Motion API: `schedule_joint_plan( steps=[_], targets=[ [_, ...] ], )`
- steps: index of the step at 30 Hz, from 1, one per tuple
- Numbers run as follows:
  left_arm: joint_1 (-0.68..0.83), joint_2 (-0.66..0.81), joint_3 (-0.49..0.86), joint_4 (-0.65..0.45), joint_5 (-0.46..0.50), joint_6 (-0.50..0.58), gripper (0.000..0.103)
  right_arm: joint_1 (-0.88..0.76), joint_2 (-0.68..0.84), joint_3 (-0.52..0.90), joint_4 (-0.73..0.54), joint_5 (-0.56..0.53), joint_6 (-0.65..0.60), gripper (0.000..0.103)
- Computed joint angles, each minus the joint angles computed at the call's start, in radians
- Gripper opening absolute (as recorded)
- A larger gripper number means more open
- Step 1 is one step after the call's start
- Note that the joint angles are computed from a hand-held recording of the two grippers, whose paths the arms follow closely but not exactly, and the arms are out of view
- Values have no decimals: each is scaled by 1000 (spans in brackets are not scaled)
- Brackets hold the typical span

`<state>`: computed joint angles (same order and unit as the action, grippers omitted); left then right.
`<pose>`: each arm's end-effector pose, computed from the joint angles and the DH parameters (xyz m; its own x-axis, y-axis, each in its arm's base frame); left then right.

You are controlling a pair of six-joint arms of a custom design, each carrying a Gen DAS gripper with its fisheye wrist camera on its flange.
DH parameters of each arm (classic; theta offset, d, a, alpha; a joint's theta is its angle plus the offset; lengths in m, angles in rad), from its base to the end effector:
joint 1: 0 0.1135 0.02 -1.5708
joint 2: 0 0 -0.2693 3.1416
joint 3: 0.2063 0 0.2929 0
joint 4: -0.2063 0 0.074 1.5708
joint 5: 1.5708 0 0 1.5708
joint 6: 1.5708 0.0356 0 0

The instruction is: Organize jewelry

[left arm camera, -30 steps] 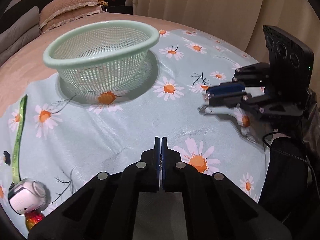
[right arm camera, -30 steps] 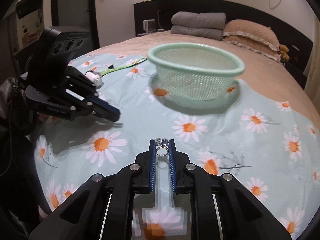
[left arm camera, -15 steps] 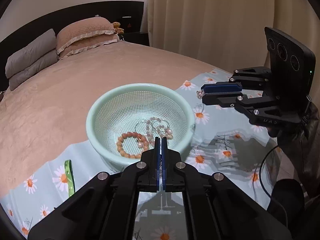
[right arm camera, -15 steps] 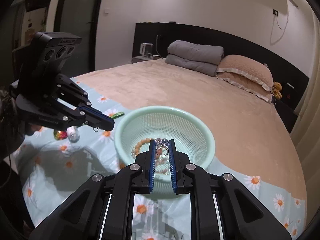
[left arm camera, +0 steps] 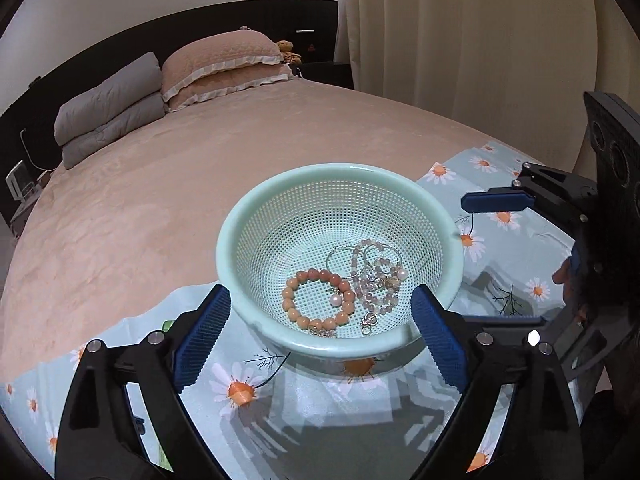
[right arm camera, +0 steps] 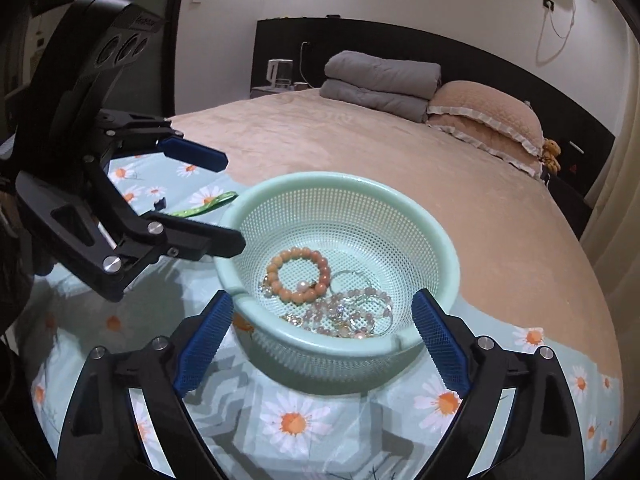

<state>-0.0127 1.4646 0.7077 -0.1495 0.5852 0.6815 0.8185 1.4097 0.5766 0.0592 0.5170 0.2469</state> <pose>0.3047 -0.0235 0.1464 -0.3902 0.5301 -0.7528 0.7686 0.6377 0.0507 0.2104 0.1990 0.1342 -0.5592 -0.2866 -0.7779 -0.2645 0.9510 -0.1602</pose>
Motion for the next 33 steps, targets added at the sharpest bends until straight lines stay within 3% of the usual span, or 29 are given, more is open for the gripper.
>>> schedule_joint_plan(
  steps=[3,11,24,28,33],
  targets=[
    [27,-61,-10,-48,1,-17,97,78,-39,25,-103,76,43,86],
    [117,-324,-99,-226,54,16,97,281,-154,73,-401,267,283,88],
    [290,-726,-214,-575,174,215,97,546,-193,194,-811,490,702,90],
    [289,-757,-263,-492,125,144,97,538,-215,164,-850,496,823,91],
    [198,-541,-255,-245,-20,-23,97,381,-237,72,-750,418,837,91]
  ],
)
